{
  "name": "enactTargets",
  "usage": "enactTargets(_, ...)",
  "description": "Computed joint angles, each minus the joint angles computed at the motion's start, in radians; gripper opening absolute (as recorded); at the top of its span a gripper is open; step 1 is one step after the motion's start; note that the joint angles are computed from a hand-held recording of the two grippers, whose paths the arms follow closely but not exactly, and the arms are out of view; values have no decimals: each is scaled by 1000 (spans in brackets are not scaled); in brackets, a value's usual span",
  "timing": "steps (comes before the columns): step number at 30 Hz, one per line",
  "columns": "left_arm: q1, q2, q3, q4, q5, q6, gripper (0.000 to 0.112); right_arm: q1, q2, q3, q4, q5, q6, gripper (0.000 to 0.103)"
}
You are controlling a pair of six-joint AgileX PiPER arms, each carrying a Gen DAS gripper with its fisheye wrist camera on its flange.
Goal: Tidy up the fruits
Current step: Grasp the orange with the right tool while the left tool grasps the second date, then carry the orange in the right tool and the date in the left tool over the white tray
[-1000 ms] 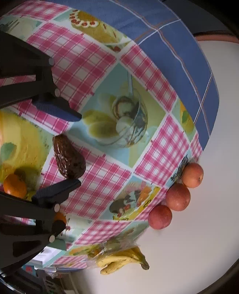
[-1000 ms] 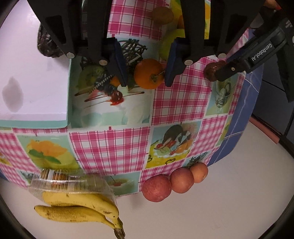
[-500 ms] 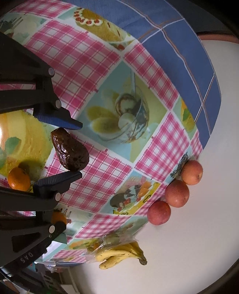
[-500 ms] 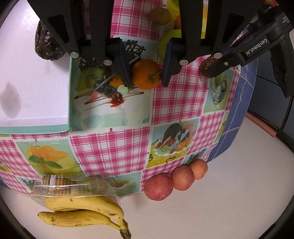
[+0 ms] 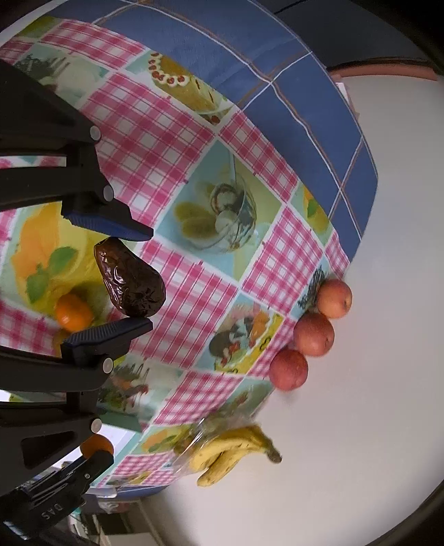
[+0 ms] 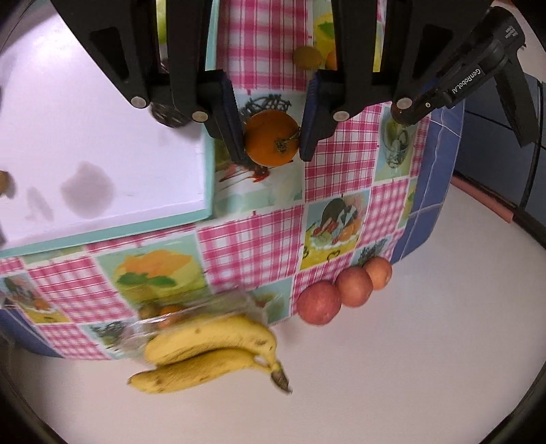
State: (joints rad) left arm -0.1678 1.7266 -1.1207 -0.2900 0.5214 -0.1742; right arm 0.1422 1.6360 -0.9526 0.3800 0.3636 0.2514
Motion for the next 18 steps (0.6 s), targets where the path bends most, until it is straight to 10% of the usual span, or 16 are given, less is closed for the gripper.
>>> enactTargets(18, -249, -132, 66, 262, 24, -272, 49, -95, -367, 212, -299, 178, 229, 35)
